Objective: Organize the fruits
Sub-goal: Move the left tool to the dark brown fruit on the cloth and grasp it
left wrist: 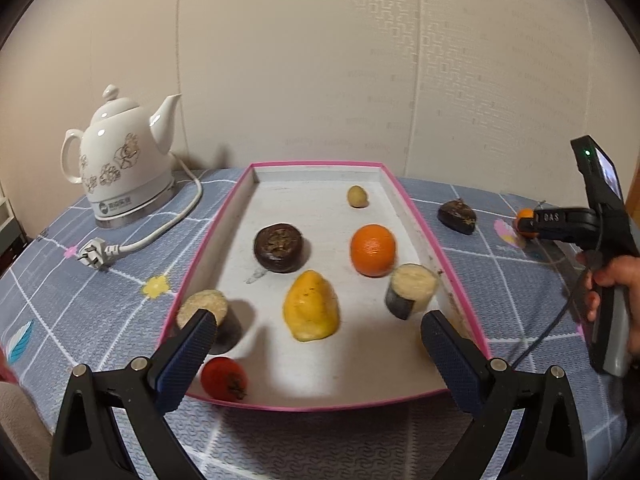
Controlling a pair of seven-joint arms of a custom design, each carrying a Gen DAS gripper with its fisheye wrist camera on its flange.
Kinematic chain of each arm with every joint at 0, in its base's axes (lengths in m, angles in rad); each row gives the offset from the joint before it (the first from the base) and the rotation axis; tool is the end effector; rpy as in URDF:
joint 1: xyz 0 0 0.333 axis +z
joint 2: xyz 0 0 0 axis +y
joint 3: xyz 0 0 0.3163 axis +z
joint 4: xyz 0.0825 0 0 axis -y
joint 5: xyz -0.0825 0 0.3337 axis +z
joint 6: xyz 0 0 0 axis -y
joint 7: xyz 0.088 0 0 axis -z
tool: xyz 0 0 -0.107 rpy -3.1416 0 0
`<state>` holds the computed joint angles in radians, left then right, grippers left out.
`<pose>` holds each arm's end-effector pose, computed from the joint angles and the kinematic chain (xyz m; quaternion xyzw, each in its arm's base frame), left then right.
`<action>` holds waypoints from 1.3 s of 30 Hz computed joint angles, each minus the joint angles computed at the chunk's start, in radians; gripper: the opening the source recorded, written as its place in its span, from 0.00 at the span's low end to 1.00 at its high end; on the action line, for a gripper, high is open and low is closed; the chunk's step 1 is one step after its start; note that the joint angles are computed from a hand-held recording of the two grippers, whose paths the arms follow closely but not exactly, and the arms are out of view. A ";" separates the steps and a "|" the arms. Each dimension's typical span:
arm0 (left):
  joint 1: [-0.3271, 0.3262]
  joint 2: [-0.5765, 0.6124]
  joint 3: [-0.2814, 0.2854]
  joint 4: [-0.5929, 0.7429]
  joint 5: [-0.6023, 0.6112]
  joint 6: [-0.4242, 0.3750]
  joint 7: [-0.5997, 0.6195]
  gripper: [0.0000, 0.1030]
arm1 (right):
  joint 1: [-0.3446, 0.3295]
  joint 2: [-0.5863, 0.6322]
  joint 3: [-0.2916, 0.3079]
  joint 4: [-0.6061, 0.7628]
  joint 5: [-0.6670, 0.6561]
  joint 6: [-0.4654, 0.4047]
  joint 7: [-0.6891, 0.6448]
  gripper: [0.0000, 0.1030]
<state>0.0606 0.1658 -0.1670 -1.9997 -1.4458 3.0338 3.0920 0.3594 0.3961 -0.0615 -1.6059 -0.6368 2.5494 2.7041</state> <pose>0.5624 0.0204 0.4548 -0.5520 0.6905 -0.3738 0.2805 0.6318 0.2092 0.4807 -0.5215 0.7753 -0.2659 0.2372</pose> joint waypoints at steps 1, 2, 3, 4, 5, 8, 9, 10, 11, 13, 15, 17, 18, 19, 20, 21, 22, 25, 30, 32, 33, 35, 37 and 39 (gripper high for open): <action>-0.001 -0.003 -0.002 -0.002 -0.006 -0.002 0.008 1.00 | 0.010 -0.017 -0.007 -0.021 -0.018 -0.009 0.016 0.38; -0.004 -0.007 -0.004 -0.005 -0.004 -0.003 0.011 1.00 | 0.013 -0.034 -0.012 -0.041 -0.035 -0.018 0.024 0.38; -0.007 -0.009 -0.005 -0.007 -0.005 -0.006 0.014 1.00 | 0.016 -0.046 -0.014 -0.055 -0.050 -0.028 0.036 0.38; -0.010 -0.012 -0.007 -0.007 -0.008 -0.007 0.021 1.00 | 0.023 -0.068 -0.015 -0.081 -0.071 -0.043 0.057 0.38; -0.014 -0.014 -0.008 -0.007 -0.012 -0.005 0.026 1.00 | 0.019 -0.078 -0.011 -0.094 -0.081 -0.048 0.066 0.38; -0.028 -0.013 -0.008 -0.004 0.029 -0.006 -0.014 1.00 | 0.017 -0.130 -0.001 -0.158 -0.131 -0.061 0.118 0.38; -0.029 -0.011 -0.010 0.002 0.035 -0.009 -0.021 1.00 | 0.014 -0.140 0.003 -0.170 -0.147 -0.066 0.128 0.38; -0.031 -0.011 -0.012 0.005 0.041 -0.011 -0.028 1.00 | 0.016 -0.156 0.006 -0.186 -0.174 -0.078 0.149 0.38; -0.035 -0.010 -0.016 0.009 0.050 -0.015 -0.036 1.00 | 0.016 -0.172 0.011 -0.205 -0.199 -0.085 0.170 0.38; -0.041 -0.010 -0.023 0.017 0.054 -0.016 -0.037 1.00 | 0.015 -0.209 0.022 -0.243 -0.252 -0.108 0.218 0.38; -0.049 -0.009 -0.031 0.026 0.056 -0.021 -0.033 1.00 | 0.005 -0.240 0.037 -0.277 -0.282 -0.124 0.252 0.38; -0.059 -0.009 -0.034 0.030 0.084 -0.031 -0.058 1.00 | -0.027 -0.268 0.069 -0.309 -0.297 -0.125 0.290 0.38; -0.064 -0.005 -0.036 0.036 0.102 -0.034 -0.075 1.00 | -0.017 -0.247 0.059 -0.288 -0.296 -0.121 0.296 0.38; -0.068 -0.002 -0.037 0.042 0.124 -0.037 -0.096 1.00 | -0.021 -0.256 0.062 -0.299 -0.299 -0.119 0.307 0.38; -0.076 0.004 -0.038 0.049 0.161 -0.042 -0.131 1.00 | -0.025 -0.258 0.065 -0.303 -0.301 -0.118 0.317 0.38; -0.079 0.011 -0.041 0.056 0.184 -0.041 -0.151 1.00 | -0.029 -0.265 0.068 -0.311 -0.304 -0.115 0.325 0.38; -0.083 0.017 -0.044 0.062 0.212 -0.037 -0.176 1.00 | -0.032 -0.271 0.070 -0.319 -0.310 -0.112 0.337 0.38; -0.103 0.053 -0.042 0.094 0.369 -0.035 -0.313 1.00 | -0.036 -0.270 0.074 -0.314 -0.328 -0.109 0.357 0.38; -0.183 0.126 0.035 0.163 0.708 -0.054 -0.629 1.00 | -0.042 -0.237 0.068 -0.293 -0.343 -0.081 0.373 0.38; -0.193 0.148 0.045 0.194 0.775 -0.072 -0.709 1.00 | -0.045 -0.241 0.065 -0.298 -0.341 -0.072 0.382 0.38; -0.190 0.154 0.040 0.201 0.796 -0.074 -0.730 1.00 | -0.043 -0.250 0.066 -0.308 -0.342 -0.072 0.392 0.38; -0.203 0.171 0.047 0.217 0.864 -0.074 -0.788 0.99 | -0.050 -0.255 0.065 -0.316 -0.337 -0.060 0.404 0.38; -0.205 0.185 0.044 0.230 0.918 -0.071 -0.828 0.98 | -0.055 -0.255 0.064 -0.322 -0.337 -0.047 0.416 0.38; -0.220 0.206 0.057 0.256 0.984 -0.073 -0.891 0.98 | -0.058 -0.254 0.063 -0.324 -0.338 -0.040 0.424 0.38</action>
